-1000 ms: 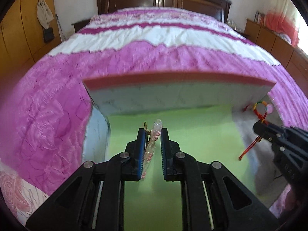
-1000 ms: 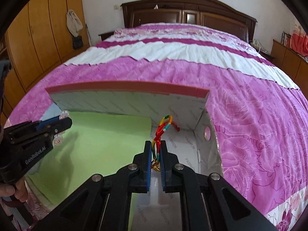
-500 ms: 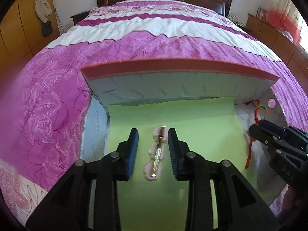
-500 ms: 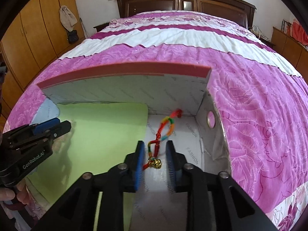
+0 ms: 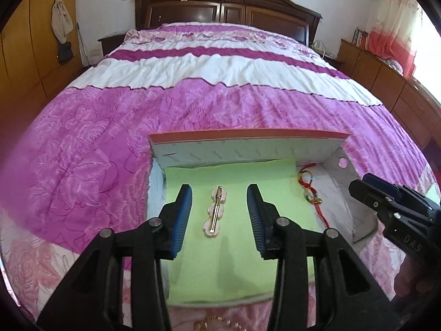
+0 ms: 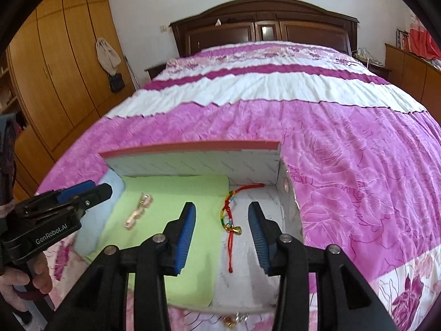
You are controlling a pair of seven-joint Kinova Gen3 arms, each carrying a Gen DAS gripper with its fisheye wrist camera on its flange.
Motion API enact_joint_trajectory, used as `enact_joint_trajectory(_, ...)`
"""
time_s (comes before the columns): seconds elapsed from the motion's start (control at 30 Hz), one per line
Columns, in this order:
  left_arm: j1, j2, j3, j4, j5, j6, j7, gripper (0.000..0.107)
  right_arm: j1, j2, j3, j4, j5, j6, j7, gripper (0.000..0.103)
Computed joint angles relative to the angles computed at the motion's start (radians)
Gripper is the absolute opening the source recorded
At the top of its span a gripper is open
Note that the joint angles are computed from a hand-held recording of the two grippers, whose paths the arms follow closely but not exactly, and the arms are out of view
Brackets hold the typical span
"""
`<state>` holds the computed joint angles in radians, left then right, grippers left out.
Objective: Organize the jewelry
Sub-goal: 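Lift both open tools out of the box toward the remaining jewelry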
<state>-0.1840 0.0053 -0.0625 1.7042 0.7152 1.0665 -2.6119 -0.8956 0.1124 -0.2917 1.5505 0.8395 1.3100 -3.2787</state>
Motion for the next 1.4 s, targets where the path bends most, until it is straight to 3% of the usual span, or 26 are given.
enact_joint_trajectory(0.33,-0.046,-0.051,-0.062,0.023,0.032,0.108,-0.108,0.036,-0.089,-0.036,-0.074,0.013,0.069,0.119,-0.161,0.044)
enact_joint_trajectory(0.5,-0.071,-0.062,-0.089,0.041,0.029,0.162,-0.145,0.036,-0.129,-0.036,-0.102,0.02,0.058,0.163,-0.221,0.045)
enact_joint_trajectory(0.73,-0.089,-0.071,-0.101,0.081,-0.004,0.171,-0.158,0.036,-0.164,-0.022,-0.111,0.041,0.018,0.175,-0.269,0.045)
enact_joint_trajectory(1.4,-0.096,-0.037,-0.077,0.167,-0.105,0.093,-0.145,0.036,-0.103,-0.015,-0.071,0.151,-0.106,-0.003,-0.289,0.045)
